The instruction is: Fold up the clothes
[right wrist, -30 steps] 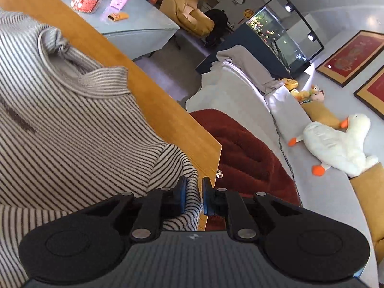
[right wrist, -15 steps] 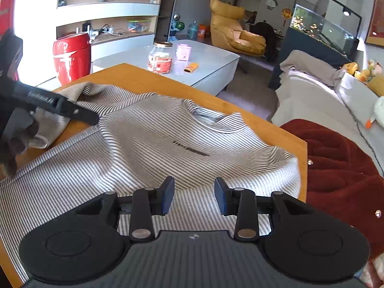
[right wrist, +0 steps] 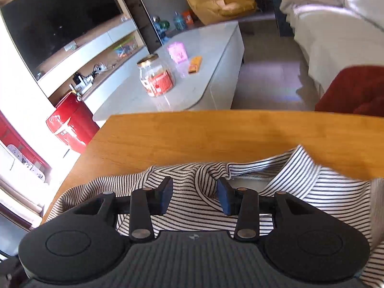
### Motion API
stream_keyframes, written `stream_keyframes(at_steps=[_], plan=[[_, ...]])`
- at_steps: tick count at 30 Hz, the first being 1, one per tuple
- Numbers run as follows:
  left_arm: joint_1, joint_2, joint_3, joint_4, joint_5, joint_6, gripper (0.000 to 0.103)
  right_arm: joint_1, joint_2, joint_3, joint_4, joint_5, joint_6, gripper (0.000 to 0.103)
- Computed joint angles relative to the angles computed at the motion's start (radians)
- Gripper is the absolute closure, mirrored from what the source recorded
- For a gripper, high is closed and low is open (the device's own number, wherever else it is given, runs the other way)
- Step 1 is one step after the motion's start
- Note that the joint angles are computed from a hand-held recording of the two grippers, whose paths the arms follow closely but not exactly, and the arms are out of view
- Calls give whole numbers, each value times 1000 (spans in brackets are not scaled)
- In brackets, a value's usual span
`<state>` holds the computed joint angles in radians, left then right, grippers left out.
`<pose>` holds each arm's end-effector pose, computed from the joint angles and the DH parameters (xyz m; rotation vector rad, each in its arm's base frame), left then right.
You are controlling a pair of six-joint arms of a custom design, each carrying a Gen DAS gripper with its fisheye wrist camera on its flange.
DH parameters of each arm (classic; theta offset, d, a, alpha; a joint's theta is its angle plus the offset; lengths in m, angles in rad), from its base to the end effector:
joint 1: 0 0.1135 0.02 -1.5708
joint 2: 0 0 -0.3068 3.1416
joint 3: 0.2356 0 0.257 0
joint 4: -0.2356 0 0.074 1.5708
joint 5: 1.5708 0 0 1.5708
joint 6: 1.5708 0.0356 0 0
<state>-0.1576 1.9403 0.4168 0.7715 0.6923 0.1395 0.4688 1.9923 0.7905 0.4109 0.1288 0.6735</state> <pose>0.2696 -0.0659 0.0835 0.6699 2.1367 -0.8066 0.3308 0.1624 0.1043 0.3071 2.3704 0.4012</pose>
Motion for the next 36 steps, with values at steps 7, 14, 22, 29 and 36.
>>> stream_keyframes(at_steps=[7,14,22,29,36], plan=[[-37,71,-6,70,-67,-50,0,10,61,167,-48,179,-284,89],[-16,75,-15,95,-60,-59,0,-20,-30,133,-152,301,-334,89],[3,52,54,-24,-73,-21,0,371,-464,-212,-339,490,-179,45],[38,-29,63,-128,-114,-28,0,725,-275,-174,-503,477,114,43],[94,-158,-3,-182,-84,4,0,746,-259,-123,-697,610,238,92]])
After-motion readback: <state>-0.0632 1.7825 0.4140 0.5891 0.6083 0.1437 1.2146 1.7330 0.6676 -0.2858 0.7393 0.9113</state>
